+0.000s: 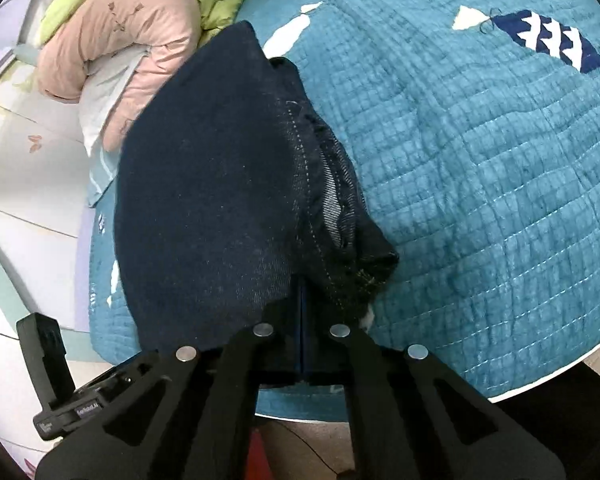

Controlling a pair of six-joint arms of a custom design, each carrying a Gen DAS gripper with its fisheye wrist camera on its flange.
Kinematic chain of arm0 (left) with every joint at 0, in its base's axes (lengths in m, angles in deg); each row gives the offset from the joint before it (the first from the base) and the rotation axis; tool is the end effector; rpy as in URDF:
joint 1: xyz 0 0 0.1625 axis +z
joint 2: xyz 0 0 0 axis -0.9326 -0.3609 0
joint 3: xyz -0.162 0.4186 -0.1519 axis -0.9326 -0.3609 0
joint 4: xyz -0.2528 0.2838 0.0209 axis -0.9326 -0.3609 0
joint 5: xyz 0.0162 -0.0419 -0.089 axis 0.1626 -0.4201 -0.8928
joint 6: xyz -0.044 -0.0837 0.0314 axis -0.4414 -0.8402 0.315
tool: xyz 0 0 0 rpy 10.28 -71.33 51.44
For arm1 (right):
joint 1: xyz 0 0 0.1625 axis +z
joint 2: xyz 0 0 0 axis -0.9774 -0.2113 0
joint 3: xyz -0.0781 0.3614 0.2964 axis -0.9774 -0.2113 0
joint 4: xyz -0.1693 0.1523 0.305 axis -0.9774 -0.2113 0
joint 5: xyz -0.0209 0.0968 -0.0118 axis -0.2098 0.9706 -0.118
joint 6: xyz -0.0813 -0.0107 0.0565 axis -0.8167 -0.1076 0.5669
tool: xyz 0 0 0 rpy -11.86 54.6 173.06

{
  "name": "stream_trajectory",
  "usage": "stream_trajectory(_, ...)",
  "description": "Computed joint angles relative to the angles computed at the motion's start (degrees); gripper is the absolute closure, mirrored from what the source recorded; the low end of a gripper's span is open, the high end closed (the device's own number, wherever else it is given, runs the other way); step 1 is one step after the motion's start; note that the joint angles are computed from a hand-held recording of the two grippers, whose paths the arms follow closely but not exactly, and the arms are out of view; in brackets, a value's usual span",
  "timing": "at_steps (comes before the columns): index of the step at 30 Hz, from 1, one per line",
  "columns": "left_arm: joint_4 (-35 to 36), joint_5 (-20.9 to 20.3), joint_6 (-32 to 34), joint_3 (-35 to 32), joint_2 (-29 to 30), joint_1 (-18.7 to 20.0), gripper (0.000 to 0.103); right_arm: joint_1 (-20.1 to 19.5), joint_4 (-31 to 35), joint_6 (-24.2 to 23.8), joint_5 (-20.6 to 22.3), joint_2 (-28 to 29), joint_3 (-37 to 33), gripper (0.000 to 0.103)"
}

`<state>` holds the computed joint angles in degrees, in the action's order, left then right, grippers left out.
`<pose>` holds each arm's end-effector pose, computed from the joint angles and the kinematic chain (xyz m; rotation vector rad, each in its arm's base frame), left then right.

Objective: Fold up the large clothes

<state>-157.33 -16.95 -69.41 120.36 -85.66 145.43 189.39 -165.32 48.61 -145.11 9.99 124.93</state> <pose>0.0375 -0.6237 0.3364 0.2130 2.6425 -0.2291 0.3236 -0.5494 -0.0015 -0.3744 -2.8892 0.7785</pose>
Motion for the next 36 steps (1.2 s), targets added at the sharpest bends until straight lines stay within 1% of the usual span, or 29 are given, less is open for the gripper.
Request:
stream_trajectory(1, 0.09, -2.47, 0.28, -0.56, -0.46, 0.37, 0.012, -0.25, -1.56, 0.73, 0.93, -0.84, 1.46, 0.095)
stream_trajectory(2, -0.32, -4.0, 0.62, -0.41, -1.0, 0.7, 0.012, -0.19, -3.3, 1.53, 1.18, -1.61, 2.73, 0.085)
stream_trajectory(3, -0.66, -4.93, 0.69, -0.65, -1.26, 0.84, 0.012, -0.29, -5.87, 1.62, 1.75, -2.2, 4.06, 0.081)
stream_trajectory(4, -1.45, -4.97, 0.68, -0.68, -1.52, 0.78, 0.012, -0.54, -7.13, 1.86, 2.42, -2.53, 4.76, 0.075)
stream_trajectory(6, -1.86, -5.98, 0.59, -1.45, -1.53, 1.18, 0.012, -1.56, -9.85, 3.3, 4.83, -2.67, 6.03, 0.074)
stream_trajectory(8, -1.82, -6.85, -0.83, -2.4, -1.17, 1.55, 0.012, -2.36, -12.18, 4.87, 6.49, -2.47, 7.14, 0.074)
stream_trajectory(9, -1.7, -7.38, -1.48, -2.97, -1.01, 1.9, 0.012, -2.26, -13.08, 5.26, 6.09, -2.74, 7.73, 0.074)
stream_trajectory(10, -1.27, -7.48, -1.85, -3.81, -0.69, 1.92, 0.012, -1.25, -13.41, 4.94, 3.5, -3.04, 7.74, 0.071)
stream_trajectory(11, -1.36, -7.16, -2.1, -4.03, -0.5, 2.05, 0.012, -0.75, -13.76, 3.78, 1.85, -3.2, 7.47, 0.063)
stream_trajectory(12, -1.38, -6.85, -2.36, -4.26, -0.18, 2.01, 0.012, -0.16, -14.37, 2.34, 0.1, -3.4, 7.4, 0.059)
stream_trajectory(13, -1.06, -6.61, -2.66, -4.75, 0.23, 2.18, 0.012, -0.12, -13.15, 2.27, -0.55, -3.78, 7.36, 0.048)
stream_trajectory(14, -0.26, -6.7, -2.84, -5.38, 0.66, 2.31, 0.012, -0.65, -11.13, 2.67, -0.03, -4.05, 6.87, 0.044)
stream_trajectory(17, 0.89, -6.43, -3.49, -6.17, 1.74, 2.16, 0.012, -3.51, -8.69, 4.98, 4.55, -2.67, 6.18, 0.044)
stream_trajectory(19, 2.39, -6.91, -4.03, -6.96, 2.51, 2.4, 0.012, -4.42, -6.83, 5.9, 5.52, -2.24, 5.57, 0.043)
stream_trajectory(21, 3.88, -7.8, -4.38, -7.67, 3.16, 2.92, 0.012, -5.64, -9.59, 6.27, 8.53, -1.62, 5.98, 0.04)
stream_trajectory(22, 3.68, -7.98, -4.3, -7.69, 3.29, 3.04, 0.012, -6.13, -10.68, 6.1, 10.08, -1.51, 6.25, 0.037)
stream_trajectory(26, 4.19, -9.29, -4.26, -8.6, 3.99, 3.39, 0.011, -7.29, -14.67, 6.39, 13.98, -0.83, 7.1, 0.036)
stream_trajectory(27, 4.27, -9.45, -4.24, -8.76, 4.06, 3.45, 0.011, -7.8, -14.78, 6.16, 15.67, -0.94, 7.33, 0.036)
stream_trajectory(30, 3.36, -9.23, -3.87, -8.53, 4.87, 2.64, 0.011, -7.85, -14.31, 6.89, 16.99, -0.68, 7.46, 0.036)
stream_trajectory(33, 2.98, -8.84, -4.16, -8.64, 5.73, 2.04, 0.011, -8.39, -15.64, 8.14, 17.53, 0.05, 7.15, 0.036)
stream_trajectory(36, 2.54, -8.49, -4.24, -8.87, 6.62, 1.55, 0.011, -8.55, -16.82, 7.39, 18.11, 0.52, 6.95, 0.036)
